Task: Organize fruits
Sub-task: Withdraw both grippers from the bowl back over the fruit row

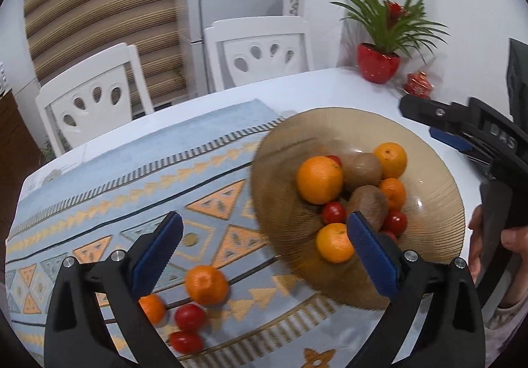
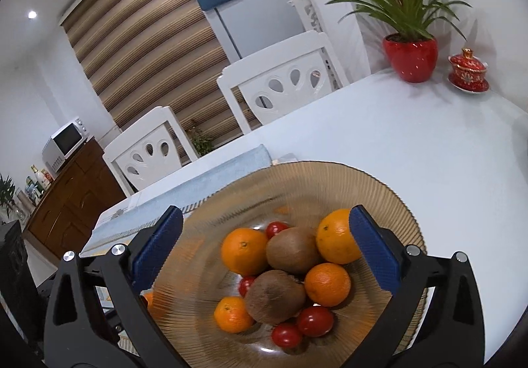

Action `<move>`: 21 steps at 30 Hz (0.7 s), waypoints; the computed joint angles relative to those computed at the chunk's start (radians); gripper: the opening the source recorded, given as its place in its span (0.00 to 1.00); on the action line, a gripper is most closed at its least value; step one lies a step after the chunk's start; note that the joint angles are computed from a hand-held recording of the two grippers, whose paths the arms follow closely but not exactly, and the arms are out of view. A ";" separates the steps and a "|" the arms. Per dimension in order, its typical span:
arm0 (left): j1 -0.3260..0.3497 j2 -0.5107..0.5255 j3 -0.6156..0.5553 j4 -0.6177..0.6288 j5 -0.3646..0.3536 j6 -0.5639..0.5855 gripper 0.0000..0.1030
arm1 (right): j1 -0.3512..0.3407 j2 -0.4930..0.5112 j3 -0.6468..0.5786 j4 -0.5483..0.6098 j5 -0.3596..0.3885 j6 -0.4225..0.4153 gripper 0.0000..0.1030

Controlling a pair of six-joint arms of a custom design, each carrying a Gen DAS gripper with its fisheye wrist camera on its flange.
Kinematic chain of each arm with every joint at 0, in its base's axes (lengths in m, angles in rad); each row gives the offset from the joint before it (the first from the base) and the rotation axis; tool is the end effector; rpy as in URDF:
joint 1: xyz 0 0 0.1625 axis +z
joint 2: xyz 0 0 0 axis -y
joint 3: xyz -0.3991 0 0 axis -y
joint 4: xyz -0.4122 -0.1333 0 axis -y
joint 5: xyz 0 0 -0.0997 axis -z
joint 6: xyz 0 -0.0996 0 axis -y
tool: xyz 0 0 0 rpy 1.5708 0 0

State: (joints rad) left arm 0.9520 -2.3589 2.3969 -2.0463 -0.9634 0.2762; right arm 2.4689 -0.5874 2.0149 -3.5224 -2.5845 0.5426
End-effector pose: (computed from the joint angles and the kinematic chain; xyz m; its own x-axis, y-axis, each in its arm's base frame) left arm 0.0076 -0.3171 0.3964 -0.6352 0.4700 -0.6129 0.7262 0.6337 -0.2666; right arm 0.4244 -0.2757 -0.0200 -0.9163 0.1511 0.3709 -0.2382 0.5388 -0.8080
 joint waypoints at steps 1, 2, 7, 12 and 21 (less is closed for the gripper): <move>0.008 -0.002 -0.006 -0.001 0.005 0.003 0.95 | 0.006 0.008 -0.012 -0.001 0.004 -0.010 0.97; 0.017 -0.005 -0.012 -0.002 0.010 0.010 0.95 | 0.012 0.015 -0.023 0.004 0.007 -0.014 0.97; 0.029 -0.045 -0.034 0.018 0.052 0.034 0.95 | 0.059 0.054 -0.086 0.062 0.027 -0.032 0.97; 0.049 -0.079 -0.068 0.041 0.078 0.070 0.95 | 0.094 0.096 -0.151 0.127 0.069 -0.029 0.97; 0.154 -0.072 -0.123 -0.002 0.076 0.159 0.95 | 0.144 0.157 -0.255 0.255 0.112 -0.014 0.97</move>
State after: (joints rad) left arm 1.1059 -2.4312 2.2740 -2.0480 -0.8870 0.4350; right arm 2.6128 -0.4305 1.7596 -3.2673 -2.4721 0.5284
